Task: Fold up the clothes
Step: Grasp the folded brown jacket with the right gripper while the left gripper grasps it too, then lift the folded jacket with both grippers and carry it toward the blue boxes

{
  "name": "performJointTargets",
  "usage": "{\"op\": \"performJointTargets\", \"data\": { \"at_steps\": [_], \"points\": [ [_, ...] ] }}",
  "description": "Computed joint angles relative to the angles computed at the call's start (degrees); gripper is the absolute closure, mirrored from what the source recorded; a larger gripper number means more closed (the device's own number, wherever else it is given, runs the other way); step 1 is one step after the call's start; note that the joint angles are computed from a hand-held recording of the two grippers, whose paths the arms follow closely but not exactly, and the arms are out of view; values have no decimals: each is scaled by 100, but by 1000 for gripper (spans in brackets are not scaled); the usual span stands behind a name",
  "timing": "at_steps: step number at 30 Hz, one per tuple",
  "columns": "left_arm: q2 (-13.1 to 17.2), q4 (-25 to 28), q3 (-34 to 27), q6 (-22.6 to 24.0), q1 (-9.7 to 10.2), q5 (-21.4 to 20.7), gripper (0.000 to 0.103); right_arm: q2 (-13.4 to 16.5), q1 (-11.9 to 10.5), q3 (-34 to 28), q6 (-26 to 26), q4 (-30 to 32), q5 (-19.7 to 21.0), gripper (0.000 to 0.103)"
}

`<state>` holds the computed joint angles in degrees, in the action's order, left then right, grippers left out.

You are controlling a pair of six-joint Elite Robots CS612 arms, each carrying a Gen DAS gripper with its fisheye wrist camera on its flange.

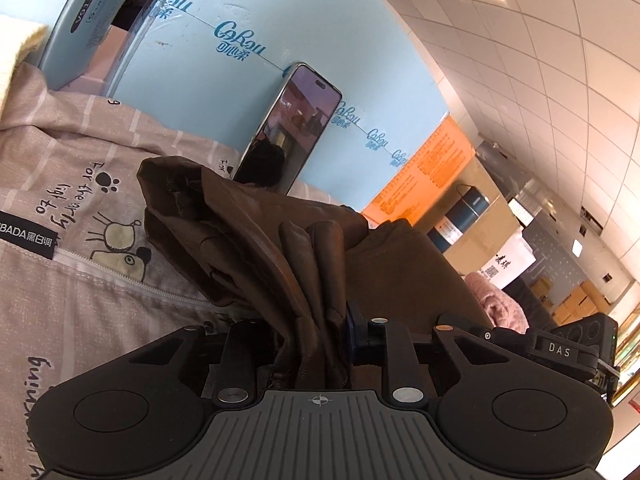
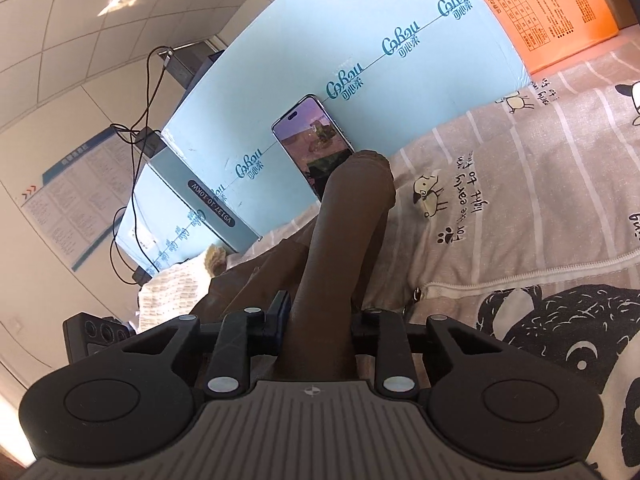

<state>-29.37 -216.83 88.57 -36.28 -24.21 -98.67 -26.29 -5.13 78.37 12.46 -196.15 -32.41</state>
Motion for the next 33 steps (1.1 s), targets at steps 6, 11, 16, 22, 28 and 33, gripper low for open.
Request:
{"op": "performJointTargets", "data": {
  "at_steps": [6, 11, 16, 22, 28, 33],
  "points": [
    [-236, -700, 501, 287, -122, 675, 79, -152, 85, 123, -45, -461, 308, 80],
    [-480, -1350, 1020, 453, -228, 1717, 79, -161, 253, -36, -37, -668, 663, 80],
    [-754, -1809, 1489, 738, -304, 3053, 79, -107, 607, -404, -459, -532, 932, 80],
    [-875, -2275, 1592, 1045, -249, 4212, 79, 334, 1048, -1427, 430, -1108, 1297, 80],
    [-934, -2014, 1480, 771, -7, 4491, 79, 800, 1429, -2363, 1212, -1324, 926, 80],
    [-757, -1682, 1218, 620, 204, 4465, 79, 953, 1650, -2623, 688, -806, 492, 80]
  ]
}}
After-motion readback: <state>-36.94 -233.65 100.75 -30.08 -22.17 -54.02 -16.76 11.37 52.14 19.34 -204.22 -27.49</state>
